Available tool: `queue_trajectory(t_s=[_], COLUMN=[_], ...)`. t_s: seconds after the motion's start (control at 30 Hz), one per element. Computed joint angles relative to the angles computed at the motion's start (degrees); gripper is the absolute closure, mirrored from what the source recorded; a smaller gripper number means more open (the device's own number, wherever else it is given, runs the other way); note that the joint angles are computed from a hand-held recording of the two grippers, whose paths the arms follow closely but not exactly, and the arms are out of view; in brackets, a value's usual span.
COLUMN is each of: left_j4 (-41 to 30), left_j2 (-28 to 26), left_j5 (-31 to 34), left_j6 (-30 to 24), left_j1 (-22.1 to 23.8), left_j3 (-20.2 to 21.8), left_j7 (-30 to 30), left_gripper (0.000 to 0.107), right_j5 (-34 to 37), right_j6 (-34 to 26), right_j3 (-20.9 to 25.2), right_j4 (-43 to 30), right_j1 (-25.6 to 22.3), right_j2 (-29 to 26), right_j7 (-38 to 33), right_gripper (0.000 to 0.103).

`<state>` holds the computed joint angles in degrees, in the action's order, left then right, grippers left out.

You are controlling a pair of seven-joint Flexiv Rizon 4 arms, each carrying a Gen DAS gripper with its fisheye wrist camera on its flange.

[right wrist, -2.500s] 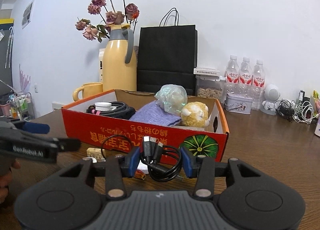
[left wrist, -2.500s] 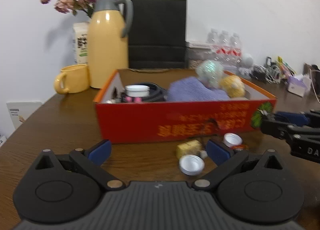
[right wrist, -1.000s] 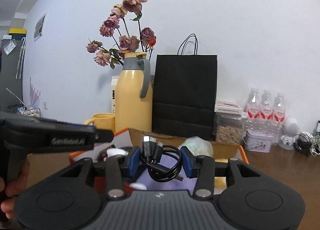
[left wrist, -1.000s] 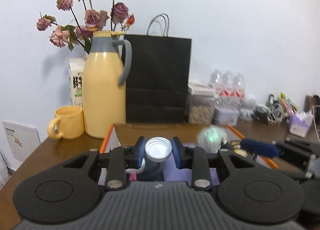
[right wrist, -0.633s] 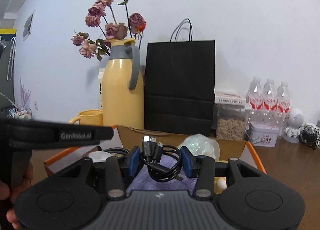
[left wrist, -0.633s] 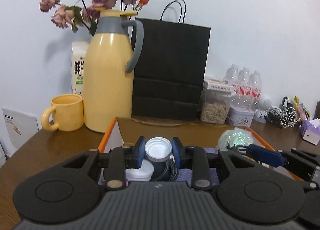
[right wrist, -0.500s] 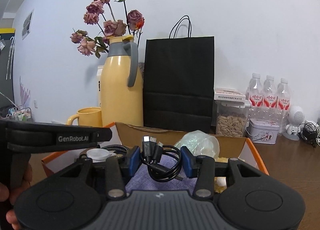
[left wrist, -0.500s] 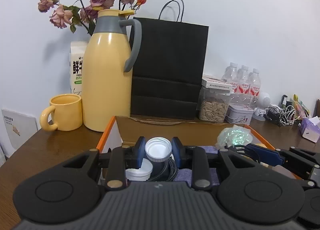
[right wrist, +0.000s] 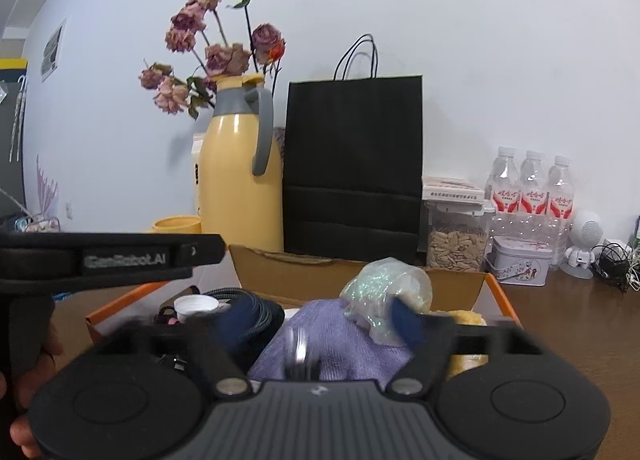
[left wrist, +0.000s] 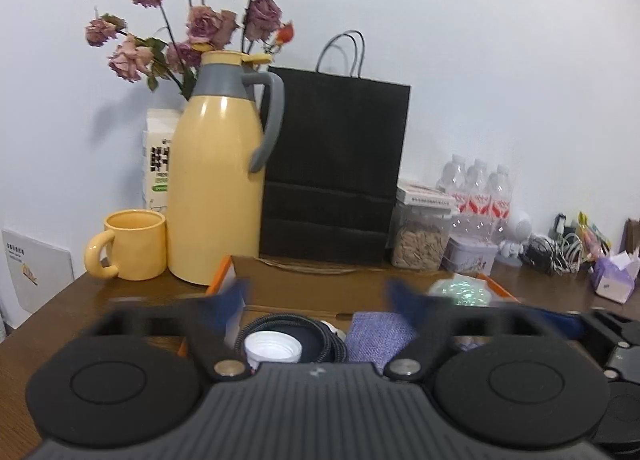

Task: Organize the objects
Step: 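Carry the cable and cap into the box and open both grippers, then withdraw both grippers from the box back over the table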

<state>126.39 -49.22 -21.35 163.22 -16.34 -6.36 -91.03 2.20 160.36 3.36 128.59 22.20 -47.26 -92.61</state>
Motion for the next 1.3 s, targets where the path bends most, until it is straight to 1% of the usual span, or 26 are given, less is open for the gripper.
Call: queue_trajectory(t_s=[0.03, 0.17, 0.43, 0.7, 0.9, 1.13, 1.3], left_j4=[-0.11, 0.16, 0.38, 1.24, 2.82, 5.96, 8.32], left_j2=[-0.55, -0.53, -0.8, -0.78, -0.85, -1.27, -1.73], left_j5=[-1.45, -1.87, -2.45, -0.65, 0.99, 2.03, 2.41], left_j6=[2.02, 3.43, 4.17, 5.21, 7.46, 9.36, 9.65], left_j1=[-0.84, -0.95, -1.03, -0.45, -0.44, -0.82, -1.28], left_j3=[0.36, 0.05, -0.34, -0.37, -0.19, -0.1, -0.06], left_j7=[-0.02, 0.14, 0.57, -0.11, -0.18, 0.94, 1.85], left_gripper=[0.004, 0.004, 0.004, 0.004, 0.004, 0.004, 0.004], right_j5=[0.58, 0.45, 0.31, -0.53, -0.97, -1.94, -0.69], right_j6=[0.85, 2.4, 2.29, 3.97, 6.44, 8.87, 8.79], right_j3=[0.06, 0.28, 0.18, 0.33, 0.52, 0.6, 0.5], right_j4=[-0.01, 0.56, 0.77, 2.02, 3.82, 7.25, 10.07], right_j1=[0.16, -0.04, -0.1, -0.54, -0.84, -1.69, -2.22], right_j2=[-0.18, -0.06, 0.17, 0.33, 0.46, 0.3, -0.14], right_j7=[-0.2, -0.05, 0.08, 0.0, -0.65, -1.54, -2.01], right_gripper=[0.002, 0.002, 0.001, 0.001, 0.001, 0.0, 0.0])
